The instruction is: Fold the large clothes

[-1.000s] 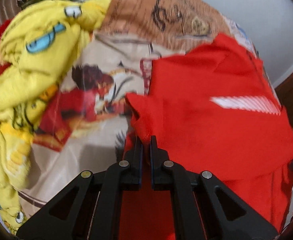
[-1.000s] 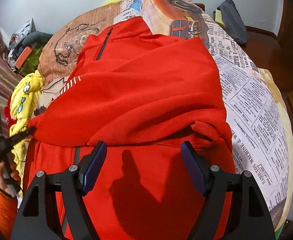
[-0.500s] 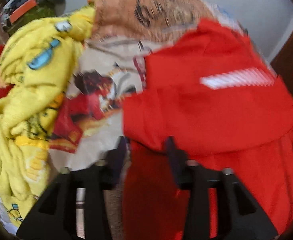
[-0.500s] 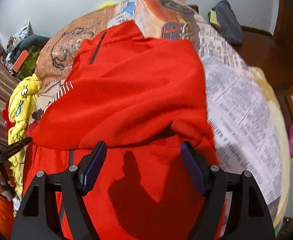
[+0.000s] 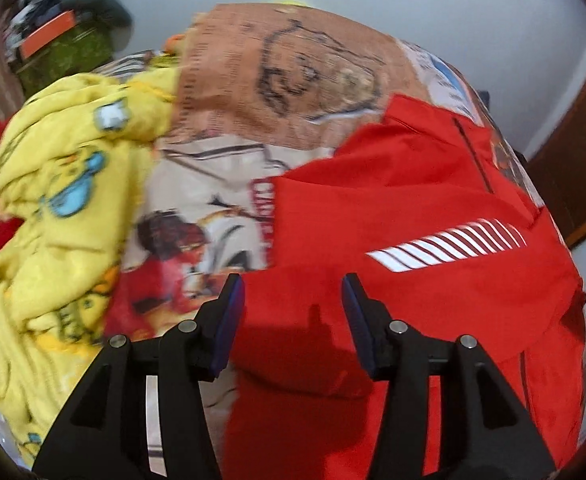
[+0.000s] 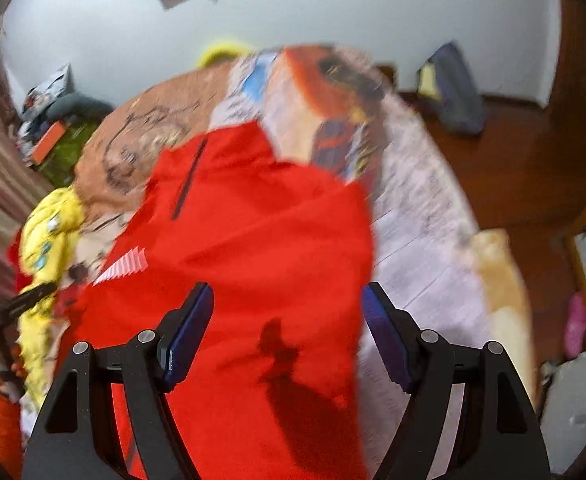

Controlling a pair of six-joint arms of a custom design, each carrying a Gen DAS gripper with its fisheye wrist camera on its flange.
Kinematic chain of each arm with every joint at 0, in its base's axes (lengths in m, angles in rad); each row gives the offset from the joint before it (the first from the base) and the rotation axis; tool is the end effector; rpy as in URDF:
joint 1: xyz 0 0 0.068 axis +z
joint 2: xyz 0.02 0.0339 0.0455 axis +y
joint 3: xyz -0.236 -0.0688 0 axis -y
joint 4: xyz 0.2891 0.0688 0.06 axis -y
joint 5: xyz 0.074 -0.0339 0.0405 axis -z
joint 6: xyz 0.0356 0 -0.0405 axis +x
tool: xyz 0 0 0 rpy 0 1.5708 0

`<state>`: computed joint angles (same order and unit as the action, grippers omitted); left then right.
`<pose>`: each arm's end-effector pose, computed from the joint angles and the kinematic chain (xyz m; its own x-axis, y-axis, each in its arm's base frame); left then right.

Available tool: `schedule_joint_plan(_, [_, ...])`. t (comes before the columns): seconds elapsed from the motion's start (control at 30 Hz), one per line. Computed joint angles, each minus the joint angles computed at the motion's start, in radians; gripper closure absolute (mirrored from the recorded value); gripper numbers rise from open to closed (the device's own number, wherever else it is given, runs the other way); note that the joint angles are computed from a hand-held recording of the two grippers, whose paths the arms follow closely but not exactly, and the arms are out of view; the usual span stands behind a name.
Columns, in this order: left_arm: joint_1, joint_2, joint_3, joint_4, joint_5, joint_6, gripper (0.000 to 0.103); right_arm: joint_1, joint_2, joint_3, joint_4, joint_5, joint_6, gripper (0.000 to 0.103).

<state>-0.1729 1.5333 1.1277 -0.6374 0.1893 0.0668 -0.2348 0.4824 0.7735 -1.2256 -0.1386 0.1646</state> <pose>0.3489 -0.0677 0.1963 -0.8316 0.2118 -0.5134 0.3185 0.9391 -0.1286 0.1330 -0.0268 0.2756 -0.7470 0.3456 -0.5680 0.2767 0.9384 0.2070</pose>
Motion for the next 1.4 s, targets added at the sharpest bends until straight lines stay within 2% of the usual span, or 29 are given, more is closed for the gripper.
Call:
schedule_joint_plan(0.07, [-0.046, 0.023, 0.003, 0.012, -0.026, 0.003, 0.053, -0.008, 0.015, -0.004, 0.021, 0.053, -0.015, 0.025])
schedule_joint_plan(0.13, [-0.097, 0.052, 0.008, 0.026, -0.056, 0.004, 0.053, -0.038, 0.053, -0.019, 0.062, 0.046, -0.043, 0.023])
schedule_joint_plan(0.37, [-0.192, 0.151, 0.01, 0.067, -0.144, 0.004, 0.052, -0.038, 0.4, -0.009, 0.246, 0.052, -0.061, 0.023])
schedule_joint_plan(0.4, [-0.199, 0.143, -0.017, 0.104, -0.167, 0.001, 0.048, -0.031, 0.441, -0.007, 0.271, 0.048, -0.061, 0.023])
schedule_joint_plan(0.43, [-0.204, 0.132, -0.038, 0.132, -0.19, -0.005, 0.039, -0.041, 0.467, -0.006, 0.287, 0.04, -0.076, 0.023])
schedule_joint_plan(0.47, [-0.209, 0.125, -0.052, 0.15, -0.212, -0.009, 0.036, -0.03, 0.501, -0.003, 0.308, 0.05, -0.077, 0.023])
schedule_joint_plan(0.57, [-0.201, 0.116, -0.071, 0.17, -0.218, 0.002, 0.035, -0.019, 0.55, -0.006, 0.355, 0.102, -0.098, 0.023])
schedule_joint_plan(0.67, [-0.194, 0.124, -0.066, 0.167, -0.252, 0.009, 0.035, -0.013, 0.559, -0.014, 0.375, 0.252, -0.097, 0.025])
schedule_joint_plan(0.8, [-0.177, 0.116, -0.095, 0.185, -0.303, 0.027, 0.035, -0.125, 0.505, -0.061, 0.376, 0.169, -0.145, 0.025])
schedule_joint_plan(0.93, [-0.14, 0.111, -0.125, 0.198, -0.341, 0.042, 0.035, -0.179, 0.438, -0.088, 0.354, 0.222, -0.158, 0.024])
schedule_joint_plan(1.07, [-0.085, 0.117, -0.089, 0.127, -0.271, 0.056, 0.035, -0.252, 0.406, -0.07, 0.275, 0.245, -0.175, 0.024])
schedule_joint_plan(1.23, [-0.1, 0.066, -0.063, 0.09, -0.277, 0.113, 0.035, -0.313, 0.27, -0.041, 0.149, 0.154, -0.252, 0.022])
schedule_joint_plan(1.4, [-0.133, 0.066, 0.058, 0.046, -0.2, 0.111, 0.035, -0.254, 0.257, 0.041, 0.122, 0.049, -0.18, 0.022])
